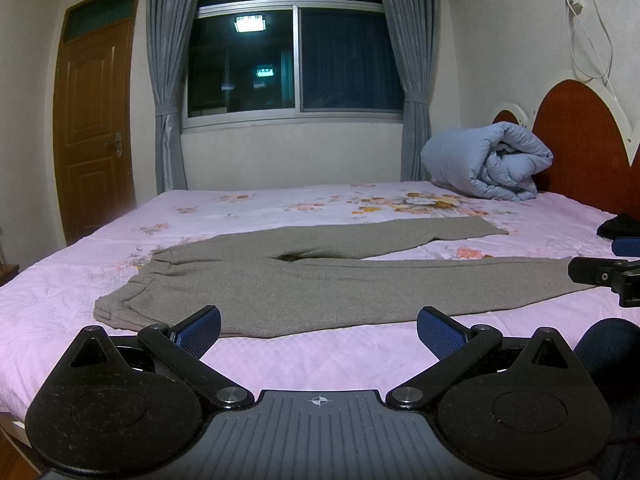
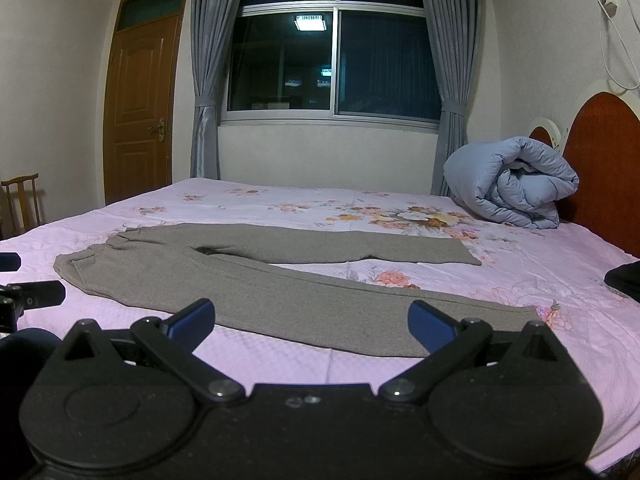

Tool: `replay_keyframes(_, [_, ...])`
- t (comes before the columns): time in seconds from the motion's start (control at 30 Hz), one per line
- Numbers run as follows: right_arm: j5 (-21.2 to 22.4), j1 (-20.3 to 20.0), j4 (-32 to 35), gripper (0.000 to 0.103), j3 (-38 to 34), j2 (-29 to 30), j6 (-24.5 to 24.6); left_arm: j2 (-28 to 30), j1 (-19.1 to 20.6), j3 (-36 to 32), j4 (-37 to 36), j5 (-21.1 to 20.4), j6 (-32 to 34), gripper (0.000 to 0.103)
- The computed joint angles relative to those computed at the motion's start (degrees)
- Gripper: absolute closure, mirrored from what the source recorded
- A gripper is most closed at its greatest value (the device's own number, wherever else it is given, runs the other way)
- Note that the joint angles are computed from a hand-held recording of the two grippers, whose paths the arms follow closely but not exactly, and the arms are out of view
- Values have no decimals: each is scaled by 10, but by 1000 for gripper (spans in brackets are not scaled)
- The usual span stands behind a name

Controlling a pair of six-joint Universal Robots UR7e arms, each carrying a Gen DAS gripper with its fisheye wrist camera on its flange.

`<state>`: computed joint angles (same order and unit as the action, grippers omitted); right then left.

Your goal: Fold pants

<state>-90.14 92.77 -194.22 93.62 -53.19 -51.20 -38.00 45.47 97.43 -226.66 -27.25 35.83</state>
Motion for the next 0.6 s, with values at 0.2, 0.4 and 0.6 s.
replay_keyframes(0.2, [0,0,0,6,-1,0,0,1,0,-1,2,1,-2,0])
replay_keyframes(0.4, [-3,-1,2,6,-5,1,23,1,4,3,5,7,-24,0])
replay_keyframes(0.6, [7,-5,16,6,-18,-4,42,-16,13,-11,48,23,-53,0])
